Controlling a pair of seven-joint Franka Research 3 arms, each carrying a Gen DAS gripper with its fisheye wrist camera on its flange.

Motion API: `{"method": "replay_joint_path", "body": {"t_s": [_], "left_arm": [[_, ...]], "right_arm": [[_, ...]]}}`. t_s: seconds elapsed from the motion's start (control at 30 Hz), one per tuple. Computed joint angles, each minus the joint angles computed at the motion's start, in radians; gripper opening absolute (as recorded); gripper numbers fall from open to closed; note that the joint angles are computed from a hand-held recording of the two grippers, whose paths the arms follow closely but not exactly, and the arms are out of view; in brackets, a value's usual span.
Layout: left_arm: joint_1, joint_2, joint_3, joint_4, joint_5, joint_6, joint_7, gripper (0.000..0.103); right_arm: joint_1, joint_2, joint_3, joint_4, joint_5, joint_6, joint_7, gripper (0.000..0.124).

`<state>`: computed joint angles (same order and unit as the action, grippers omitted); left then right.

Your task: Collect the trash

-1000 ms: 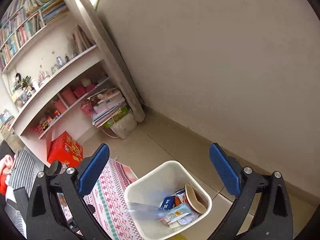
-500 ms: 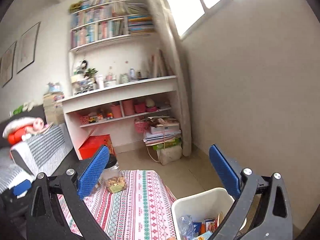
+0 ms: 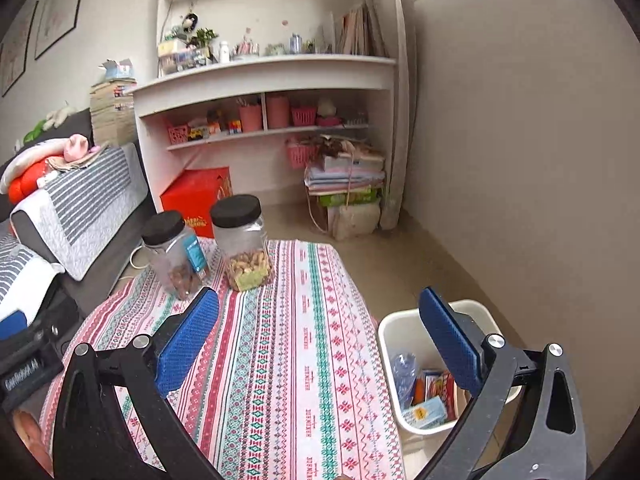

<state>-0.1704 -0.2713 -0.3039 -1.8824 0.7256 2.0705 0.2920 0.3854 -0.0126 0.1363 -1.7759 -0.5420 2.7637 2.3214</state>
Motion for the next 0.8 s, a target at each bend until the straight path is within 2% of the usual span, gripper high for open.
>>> {"method": "replay_joint_path", "body": {"t_s": [0.27,0.8], "left_arm": [[-0.004,0.009,-0.012,0.013,0.024,-0.04,-0.018,0.096],[-0.019,0.028,-0.006,0.027,0.02,-0.037,-0.018,0.096]], "right_arm": [[0.007,0.005,0.0,-0.006,0.039,-0.019,-0.005,0.096],[0.0,-0.006,0.002,-0.015,0.028,-0.016,0.013,0.096]]}}
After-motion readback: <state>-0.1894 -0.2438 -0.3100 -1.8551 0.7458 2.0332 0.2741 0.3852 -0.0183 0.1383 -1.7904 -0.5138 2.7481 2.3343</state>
